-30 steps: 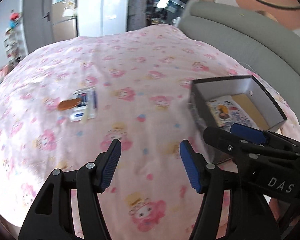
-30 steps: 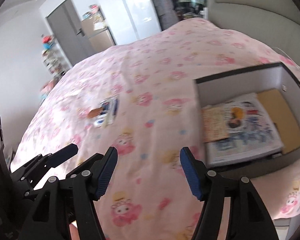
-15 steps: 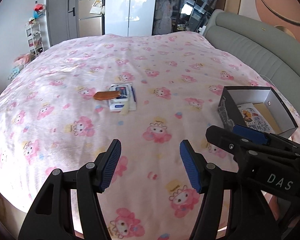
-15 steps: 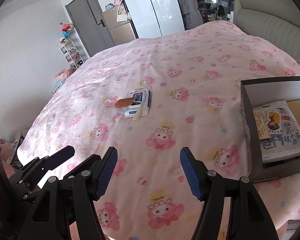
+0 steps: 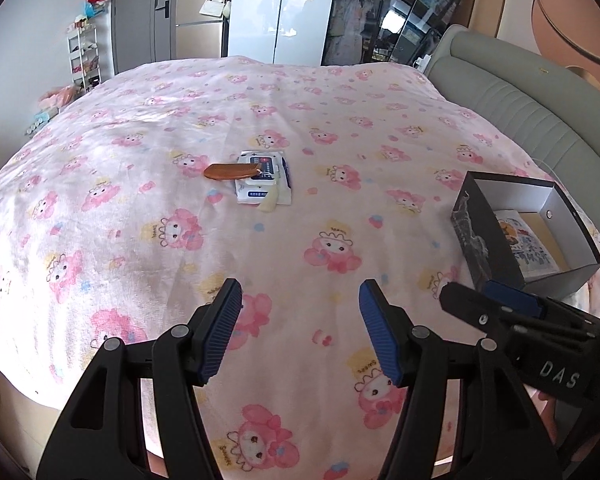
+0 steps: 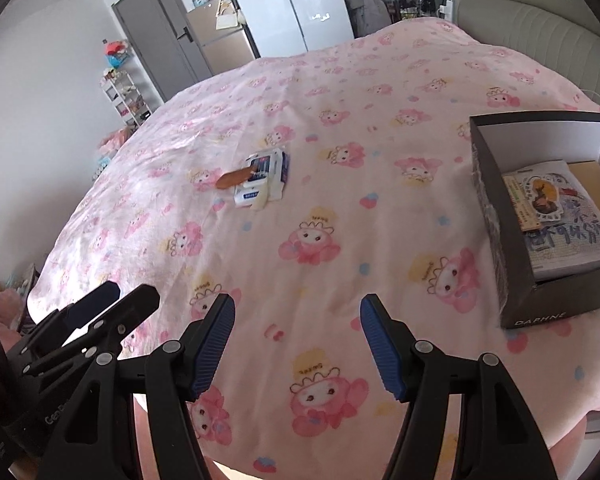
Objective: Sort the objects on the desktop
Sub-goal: 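Withdraw the right gripper from the box toward the wooden comb, then close the right gripper on the wooden comb lying on the wet wipes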
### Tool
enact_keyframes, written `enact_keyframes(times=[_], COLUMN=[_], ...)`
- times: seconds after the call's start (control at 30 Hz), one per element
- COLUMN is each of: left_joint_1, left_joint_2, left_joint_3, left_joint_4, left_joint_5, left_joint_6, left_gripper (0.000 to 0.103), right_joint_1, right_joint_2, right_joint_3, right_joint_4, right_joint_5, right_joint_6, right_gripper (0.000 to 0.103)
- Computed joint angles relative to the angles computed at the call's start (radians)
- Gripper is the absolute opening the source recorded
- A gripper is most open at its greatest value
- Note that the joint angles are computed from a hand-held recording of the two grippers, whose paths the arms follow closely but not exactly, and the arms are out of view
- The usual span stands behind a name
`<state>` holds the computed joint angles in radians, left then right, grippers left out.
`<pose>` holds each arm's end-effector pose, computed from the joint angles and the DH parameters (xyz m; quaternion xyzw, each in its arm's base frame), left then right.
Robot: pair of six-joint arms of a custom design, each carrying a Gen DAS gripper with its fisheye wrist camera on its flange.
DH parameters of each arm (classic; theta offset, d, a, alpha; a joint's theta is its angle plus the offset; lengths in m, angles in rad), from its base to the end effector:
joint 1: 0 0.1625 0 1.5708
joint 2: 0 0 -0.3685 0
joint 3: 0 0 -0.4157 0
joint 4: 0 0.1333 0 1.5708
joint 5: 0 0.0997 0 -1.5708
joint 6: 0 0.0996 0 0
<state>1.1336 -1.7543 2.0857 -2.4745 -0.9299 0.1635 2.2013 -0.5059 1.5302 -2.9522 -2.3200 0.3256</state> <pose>-0.0170 -0.4919 0.3764 0.1844 0.8960 -0.3066 0.2628 0.4404 -0.4923 -0.0476 0.0748 -0.9151 0.3124 0.2437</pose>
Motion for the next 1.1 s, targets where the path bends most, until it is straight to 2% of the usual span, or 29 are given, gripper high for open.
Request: enact_keyframes(times=[0.27, 0.53, 0.8, 1.1], left_joint_1=[0.029, 0.091, 0.166, 0.244], left_joint_2=[0.047, 0.163, 0.342, 0.580], left_joint_3=[-0.049, -0.158, -0.345, -0.605], left_joint_4=[-0.019, -0.097, -0.127, -0.097], left_joint_5=[-0.007, -0.035, -0.079, -0.112], left_joint_6=[0.017, 0.074, 0.118, 0.149], left_gripper=[0.062, 0.062, 0.062, 0.063], right_joint_1=[-0.008, -0.024, -0.063, -0.133], right_joint_2=[0.044, 0.141, 0.279, 0.492], right_joint_3=[-0.074, -0.256, -0.504, -0.889], right_joint_4=[0.040, 0.097, 0.188, 0.358], right_joint_5=[0.011, 0.010, 0.019, 0.050], right_joint_6=[-0.044, -0.142, -0.212, -0.247], right_gripper=[0.062, 0.062, 0.062, 0.062])
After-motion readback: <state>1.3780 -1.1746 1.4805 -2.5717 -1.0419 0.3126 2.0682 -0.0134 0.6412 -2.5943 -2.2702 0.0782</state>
